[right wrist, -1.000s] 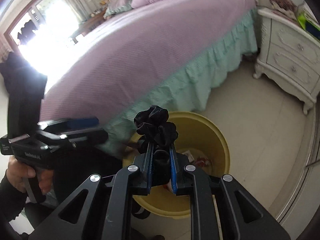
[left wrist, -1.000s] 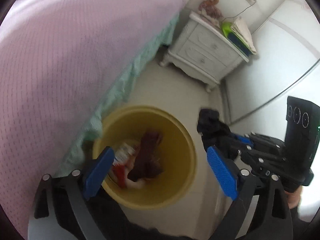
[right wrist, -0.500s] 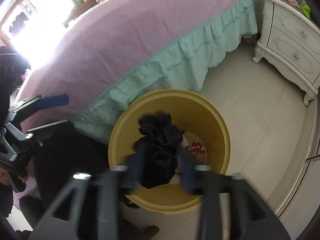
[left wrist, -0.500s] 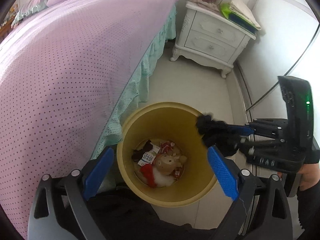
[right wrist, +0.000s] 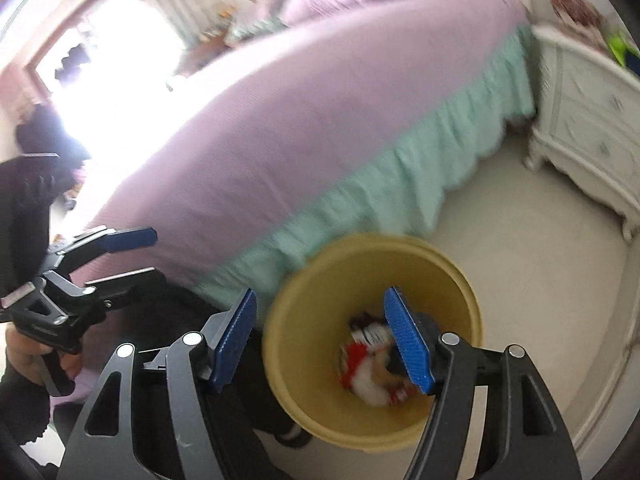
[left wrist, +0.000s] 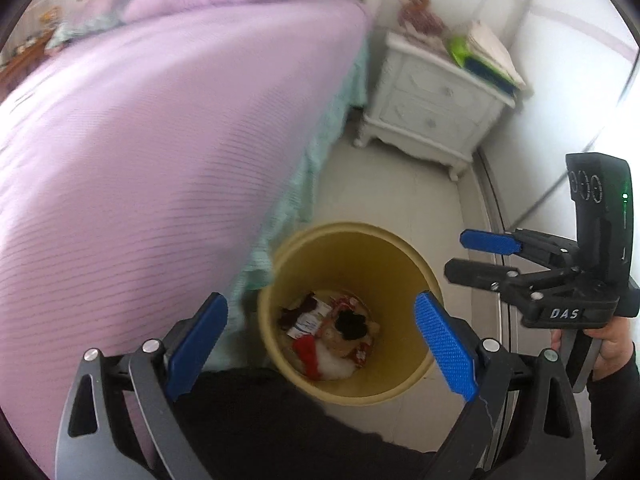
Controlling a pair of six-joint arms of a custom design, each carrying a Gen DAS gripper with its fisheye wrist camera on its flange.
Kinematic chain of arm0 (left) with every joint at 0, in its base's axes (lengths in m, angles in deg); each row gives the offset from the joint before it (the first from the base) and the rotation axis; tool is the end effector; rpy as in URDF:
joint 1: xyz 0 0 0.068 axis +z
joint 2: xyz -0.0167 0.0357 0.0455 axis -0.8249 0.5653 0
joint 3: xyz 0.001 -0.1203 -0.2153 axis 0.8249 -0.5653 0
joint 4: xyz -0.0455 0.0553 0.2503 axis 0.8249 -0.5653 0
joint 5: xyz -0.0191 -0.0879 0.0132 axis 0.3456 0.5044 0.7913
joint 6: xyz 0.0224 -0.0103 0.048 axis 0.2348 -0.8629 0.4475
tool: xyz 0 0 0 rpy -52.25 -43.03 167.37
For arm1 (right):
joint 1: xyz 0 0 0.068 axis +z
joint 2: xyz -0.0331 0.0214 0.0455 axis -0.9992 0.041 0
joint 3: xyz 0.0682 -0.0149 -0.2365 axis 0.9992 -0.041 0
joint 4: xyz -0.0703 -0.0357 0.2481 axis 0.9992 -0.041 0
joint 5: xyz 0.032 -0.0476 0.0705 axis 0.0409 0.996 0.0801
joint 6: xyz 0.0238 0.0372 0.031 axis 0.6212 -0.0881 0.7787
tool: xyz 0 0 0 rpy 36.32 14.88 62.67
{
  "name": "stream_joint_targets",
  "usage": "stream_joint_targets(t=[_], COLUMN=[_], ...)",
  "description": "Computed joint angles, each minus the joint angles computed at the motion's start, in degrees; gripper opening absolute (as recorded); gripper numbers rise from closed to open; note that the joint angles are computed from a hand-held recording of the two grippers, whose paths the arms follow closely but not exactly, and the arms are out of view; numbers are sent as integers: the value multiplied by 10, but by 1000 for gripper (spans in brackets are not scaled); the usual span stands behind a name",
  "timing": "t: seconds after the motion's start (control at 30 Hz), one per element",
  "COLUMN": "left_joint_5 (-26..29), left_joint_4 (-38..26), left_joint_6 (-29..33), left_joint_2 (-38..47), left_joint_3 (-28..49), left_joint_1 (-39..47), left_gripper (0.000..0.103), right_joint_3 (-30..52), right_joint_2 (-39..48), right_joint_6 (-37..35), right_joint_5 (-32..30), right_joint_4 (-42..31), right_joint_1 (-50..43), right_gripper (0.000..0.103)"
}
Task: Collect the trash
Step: 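Carry both socks over the yellow bin and open both grippers, then move both grippers back from the bin toward the bed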
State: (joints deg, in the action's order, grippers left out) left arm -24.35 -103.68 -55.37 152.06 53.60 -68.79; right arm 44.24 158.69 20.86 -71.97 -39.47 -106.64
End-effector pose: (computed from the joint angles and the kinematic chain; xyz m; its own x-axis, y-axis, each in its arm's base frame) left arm 0.2944 -0.0808 0.2003 -0.7395 0.3871 -0.5507 0.5482 0.8211 -0.1590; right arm 0.2334 -0.0595 0.1814 -0.8006 0.1124 -0.5886 -0.1435 0.9177 0.3704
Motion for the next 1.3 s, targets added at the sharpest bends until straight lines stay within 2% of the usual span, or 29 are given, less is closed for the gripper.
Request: stream_joint_targets(t=[0.1, 0.17, 0.43, 0.63, 0.8, 0.87, 0.97, 1.03, 1.13, 1.23, 1.3], left_joint_5=[-6, -1, 4, 31, 75, 91, 103, 105, 95, 86, 87], left_joint_4=[-28, -49, -83, -89, -74, -74, -69, -64, -53, -45, -37], left_joint_6=[9, 13, 73, 136, 172, 172, 145, 128, 100, 85, 81], left_joint_2=[-49, -78, -187, -229, -200, -174, -101, -60, 1, 50, 73], left_joint_3=[-5, -3, -14, -15, 11, 31, 87, 118, 167, 205, 219], left_joint_1=[56, 109, 282, 424, 584, 635, 714, 744, 771, 783, 788], left_gripper=[95, 96, 99, 99, 99, 99, 99, 99, 99, 99, 99], right_joint_3=[17, 22, 93, 197, 302, 360, 457, 504, 620, 793, 937], right_joint_2=[-19, -31, 7, 77, 170, 218, 292, 326, 408, 524, 618], right_joint_6=[20, 52, 140, 105, 29, 8, -2, -5, -20, -27, -34], right_joint_5=[-12, -3, -20, 46, 86, 98, 75, 67, 69, 69, 77], right_joint_4=[15, 42, 121, 151, 150, 137, 100, 82, 28, -60, -131], right_joint_1=[58, 107, 276, 454, 561, 592, 616, 625, 649, 670, 680], right_gripper=[73, 84, 93, 95, 94, 94, 94, 94, 94, 93, 88])
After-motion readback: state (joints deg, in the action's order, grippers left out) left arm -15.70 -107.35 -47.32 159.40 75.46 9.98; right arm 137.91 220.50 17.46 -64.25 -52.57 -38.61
